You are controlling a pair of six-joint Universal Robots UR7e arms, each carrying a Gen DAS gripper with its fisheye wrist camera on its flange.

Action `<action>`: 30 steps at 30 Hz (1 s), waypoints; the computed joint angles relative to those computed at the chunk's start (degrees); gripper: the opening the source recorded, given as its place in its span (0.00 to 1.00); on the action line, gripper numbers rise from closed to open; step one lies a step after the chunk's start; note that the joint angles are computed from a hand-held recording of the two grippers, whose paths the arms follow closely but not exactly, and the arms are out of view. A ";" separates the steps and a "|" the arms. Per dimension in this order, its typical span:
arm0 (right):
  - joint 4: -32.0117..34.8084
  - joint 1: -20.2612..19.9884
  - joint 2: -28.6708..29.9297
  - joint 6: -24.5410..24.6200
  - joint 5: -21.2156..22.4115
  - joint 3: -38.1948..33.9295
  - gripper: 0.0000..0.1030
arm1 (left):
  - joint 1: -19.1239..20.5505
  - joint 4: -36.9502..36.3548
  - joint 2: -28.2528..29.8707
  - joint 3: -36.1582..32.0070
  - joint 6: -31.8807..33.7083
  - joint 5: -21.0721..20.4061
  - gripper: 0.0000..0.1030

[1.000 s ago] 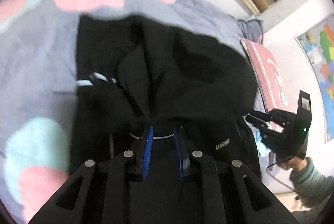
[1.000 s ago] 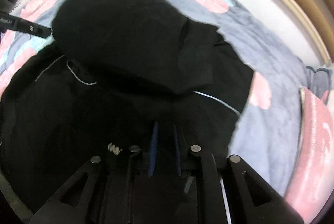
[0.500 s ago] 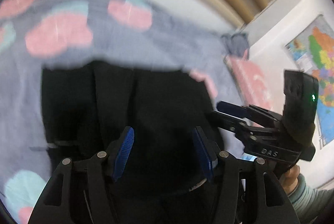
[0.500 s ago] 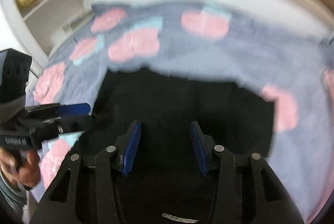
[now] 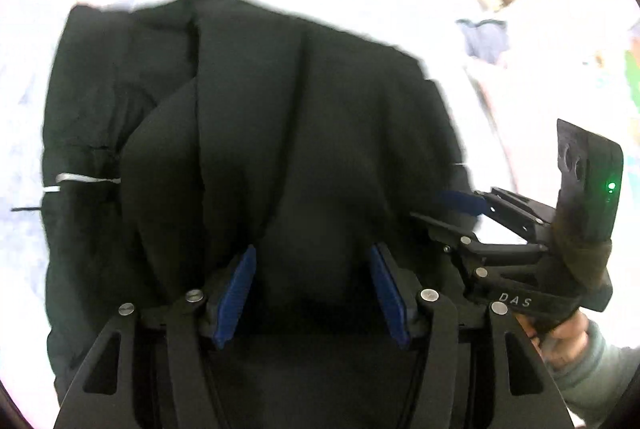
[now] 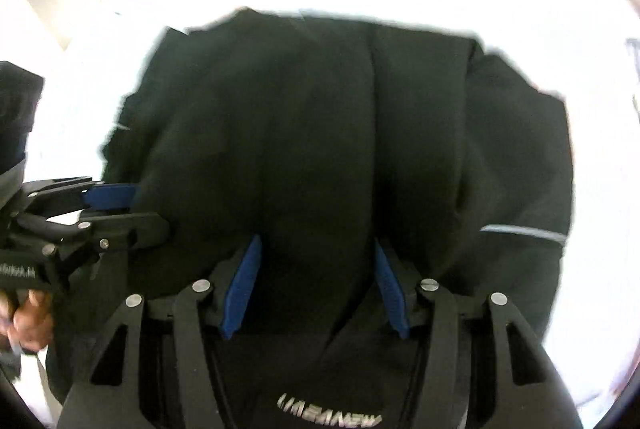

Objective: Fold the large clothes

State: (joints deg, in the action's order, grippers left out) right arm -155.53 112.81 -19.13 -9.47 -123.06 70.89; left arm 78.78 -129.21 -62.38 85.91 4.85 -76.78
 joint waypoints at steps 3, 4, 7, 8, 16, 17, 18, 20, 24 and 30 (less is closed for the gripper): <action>-2.56 1.06 -1.24 -2.30 0.19 2.88 0.59 | 0.47 2.62 -0.81 0.46 -0.35 -2.34 0.58; -1.59 1.12 -1.10 -1.96 0.05 3.12 0.59 | 0.74 2.84 -0.22 0.50 -1.26 -0.86 0.58; 4.22 -0.78 2.45 -0.78 -2.21 -1.17 0.61 | 2.17 3.07 3.18 -0.75 -3.56 1.53 0.58; 5.15 -1.30 3.25 -0.12 -2.36 -1.79 0.62 | 2.59 1.72 3.68 -0.08 -3.79 1.22 0.58; 5.66 0.18 -0.82 5.50 -1.25 2.41 0.65 | -0.87 1.18 -3.00 6.21 -7.21 2.15 0.58; 3.82 0.55 -2.63 5.64 -0.73 5.16 0.65 | -1.16 0.13 -5.42 8.43 -7.14 1.82 0.58; 1.81 1.10 -4.94 5.85 -0.69 8.75 0.65 | -1.45 -1.02 -8.58 11.28 -7.39 1.61 0.58; 0.16 1.85 -7.95 6.80 -1.64 13.48 0.65 | -1.84 -1.33 -13.89 15.35 -9.48 2.40 0.58; -1.04 2.16 -14.70 11.68 -2.70 23.50 0.65 | -1.32 0.23 -23.34 20.94 -12.87 6.01 0.58; -1.59 0.01 -23.88 18.93 -2.73 36.21 0.65 | 1.90 5.21 -35.66 26.78 -21.08 12.59 0.58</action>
